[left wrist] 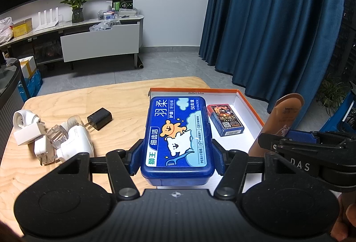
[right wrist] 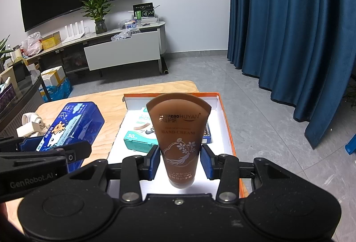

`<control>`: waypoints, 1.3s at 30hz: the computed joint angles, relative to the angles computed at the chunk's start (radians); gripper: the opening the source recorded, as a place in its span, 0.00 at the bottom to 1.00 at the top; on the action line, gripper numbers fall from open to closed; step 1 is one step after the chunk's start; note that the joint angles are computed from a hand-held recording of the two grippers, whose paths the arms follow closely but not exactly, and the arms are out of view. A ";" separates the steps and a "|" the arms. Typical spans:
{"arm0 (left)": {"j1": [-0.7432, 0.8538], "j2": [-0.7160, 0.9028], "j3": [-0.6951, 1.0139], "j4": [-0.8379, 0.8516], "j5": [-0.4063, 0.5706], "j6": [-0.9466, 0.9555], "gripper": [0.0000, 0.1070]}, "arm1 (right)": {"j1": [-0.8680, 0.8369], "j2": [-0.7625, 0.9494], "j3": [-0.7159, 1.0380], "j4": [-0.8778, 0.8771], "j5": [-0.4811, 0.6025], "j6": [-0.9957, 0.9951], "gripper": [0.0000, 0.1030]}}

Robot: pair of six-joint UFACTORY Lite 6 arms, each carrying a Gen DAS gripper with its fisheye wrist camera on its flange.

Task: Organize rigid objects
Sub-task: 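Hold blue toothpick case with left gripper while right holds brown tube above box, then lower toothpick case with left gripper while right lowers tube into box, open both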

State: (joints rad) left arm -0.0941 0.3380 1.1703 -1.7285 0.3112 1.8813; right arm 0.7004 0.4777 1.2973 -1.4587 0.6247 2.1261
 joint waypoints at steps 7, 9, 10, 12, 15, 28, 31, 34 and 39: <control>0.000 0.017 0.012 0.006 0.001 -0.006 0.58 | 0.001 0.005 -0.006 -0.007 -0.002 0.013 0.47; 0.001 0.022 0.017 0.015 0.002 -0.015 0.58 | -0.001 0.011 -0.016 -0.022 -0.006 0.036 0.47; 0.000 0.026 0.021 0.018 0.001 -0.018 0.58 | -0.002 0.013 -0.020 -0.028 -0.007 0.045 0.47; 0.001 0.032 0.026 0.027 0.001 -0.025 0.58 | -0.004 0.014 -0.032 -0.039 -0.010 0.063 0.47; 0.001 0.047 0.044 0.056 0.000 -0.055 0.58 | -0.011 0.019 -0.036 -0.037 -0.018 0.063 0.47; -0.014 0.125 0.143 0.227 -0.017 -0.228 0.58 | -0.060 0.118 0.078 -0.005 -0.014 -0.024 0.76; -0.023 0.145 0.171 0.271 -0.021 -0.270 0.58 | -0.061 0.100 0.055 -0.033 0.019 0.023 0.76; -0.035 0.176 0.200 0.307 -0.023 -0.298 0.58 | -0.072 0.073 0.023 -0.049 0.030 0.058 0.76; -0.059 0.226 0.245 0.368 -0.010 -0.354 0.58 | -0.085 0.024 -0.036 -0.072 0.035 0.109 0.76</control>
State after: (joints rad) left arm -0.1527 0.5641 1.4150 -1.3609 0.3012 1.5274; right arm 0.6154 0.5013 1.2609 -1.5309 0.6594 2.2347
